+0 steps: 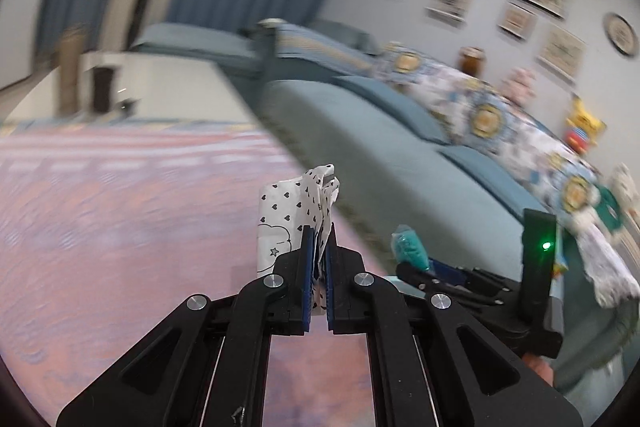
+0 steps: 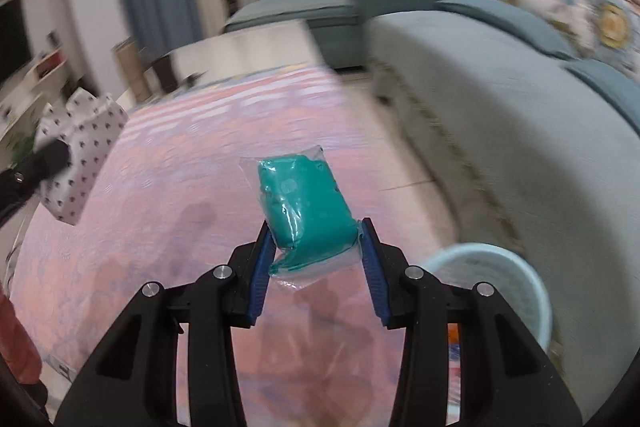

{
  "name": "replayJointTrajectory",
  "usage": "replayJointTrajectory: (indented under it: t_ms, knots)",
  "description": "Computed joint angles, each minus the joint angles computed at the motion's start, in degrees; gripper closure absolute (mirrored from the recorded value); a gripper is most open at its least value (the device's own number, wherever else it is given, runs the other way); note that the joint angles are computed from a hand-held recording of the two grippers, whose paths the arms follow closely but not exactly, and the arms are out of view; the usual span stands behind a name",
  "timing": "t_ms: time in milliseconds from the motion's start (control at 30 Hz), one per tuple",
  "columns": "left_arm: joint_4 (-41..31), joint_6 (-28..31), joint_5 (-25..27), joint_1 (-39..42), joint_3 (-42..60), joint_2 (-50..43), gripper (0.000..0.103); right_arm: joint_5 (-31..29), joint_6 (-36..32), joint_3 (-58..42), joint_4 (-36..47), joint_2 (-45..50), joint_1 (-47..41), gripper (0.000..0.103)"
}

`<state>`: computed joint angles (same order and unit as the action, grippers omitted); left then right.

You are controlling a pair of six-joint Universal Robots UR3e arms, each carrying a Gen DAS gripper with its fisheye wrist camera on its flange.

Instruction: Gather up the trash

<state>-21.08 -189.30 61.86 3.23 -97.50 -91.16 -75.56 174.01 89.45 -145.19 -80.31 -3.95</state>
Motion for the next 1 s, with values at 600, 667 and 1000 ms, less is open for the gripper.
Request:
replayJointTrajectory:
  t_ms: [600, 667, 1000]
  knots:
    - [-32.7, 8.5, 2.9, -25.6, 58.2, -46.4, 0.097, 5.9, -1.1, 16.1, 11.7, -2.5, -30.4, 0.058]
    - [-33.6, 9.2, 3.2, -25.6, 59.3, -47.7, 0.092, 5.9, -0.7, 16.7, 10.5, -0.9, -31.0, 0.056]
    - [-24.2, 9.3, 4.7, -24.7, 46.7, -39.0, 0.040, 7.7, -1.7, 20.7, 6.6, -6.7, -32.2, 0.047]
